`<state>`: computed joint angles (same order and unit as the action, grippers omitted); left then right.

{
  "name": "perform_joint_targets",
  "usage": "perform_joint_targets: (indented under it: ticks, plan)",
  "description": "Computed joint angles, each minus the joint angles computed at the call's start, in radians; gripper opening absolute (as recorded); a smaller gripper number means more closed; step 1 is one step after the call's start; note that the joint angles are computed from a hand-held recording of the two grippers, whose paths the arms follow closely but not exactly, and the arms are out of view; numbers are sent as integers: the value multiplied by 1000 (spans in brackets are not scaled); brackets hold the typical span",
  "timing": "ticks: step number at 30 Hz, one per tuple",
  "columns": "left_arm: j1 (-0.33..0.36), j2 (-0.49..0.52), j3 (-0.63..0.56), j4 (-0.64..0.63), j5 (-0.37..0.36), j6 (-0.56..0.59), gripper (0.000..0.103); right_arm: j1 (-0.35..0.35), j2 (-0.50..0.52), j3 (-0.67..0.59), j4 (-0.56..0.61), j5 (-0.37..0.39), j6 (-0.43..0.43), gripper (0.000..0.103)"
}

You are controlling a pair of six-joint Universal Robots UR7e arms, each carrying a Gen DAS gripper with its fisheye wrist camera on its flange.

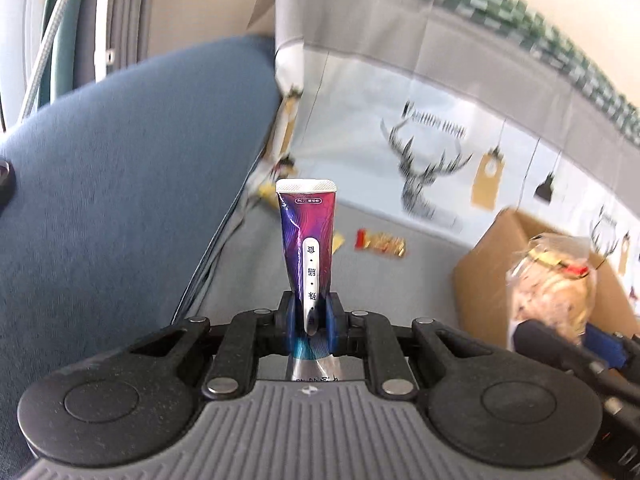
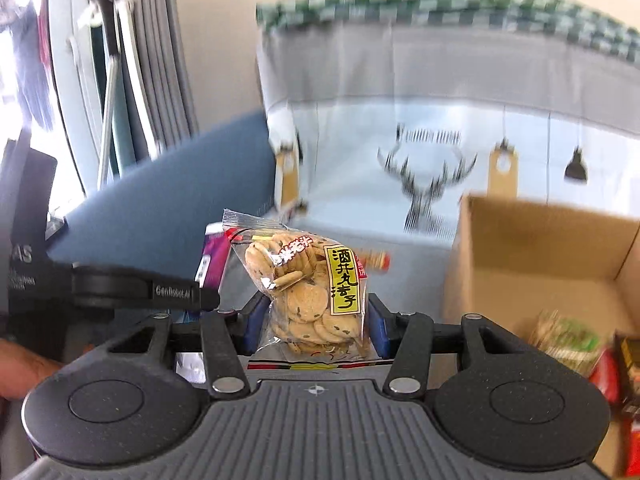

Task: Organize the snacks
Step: 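Lift both held snacks and carry them over the cardboard box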

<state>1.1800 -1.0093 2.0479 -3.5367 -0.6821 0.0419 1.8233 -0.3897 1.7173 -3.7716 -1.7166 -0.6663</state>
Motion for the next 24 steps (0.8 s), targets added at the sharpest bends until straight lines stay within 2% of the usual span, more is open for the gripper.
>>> perform_joint_targets:
  ticks: [7, 15, 24]
  plan:
    - [-32, 27, -11, -65, -15, 27, 16, -35, -61, 44, -85, 88, 13, 53]
    - [-50, 73, -43, -118, -49, 46, 16, -77, -120, 80, -126, 104, 24, 53]
    - [-82, 137, -72, -221, -168, 74, 16, -138, -184, 114, -175, 116, 22, 53]
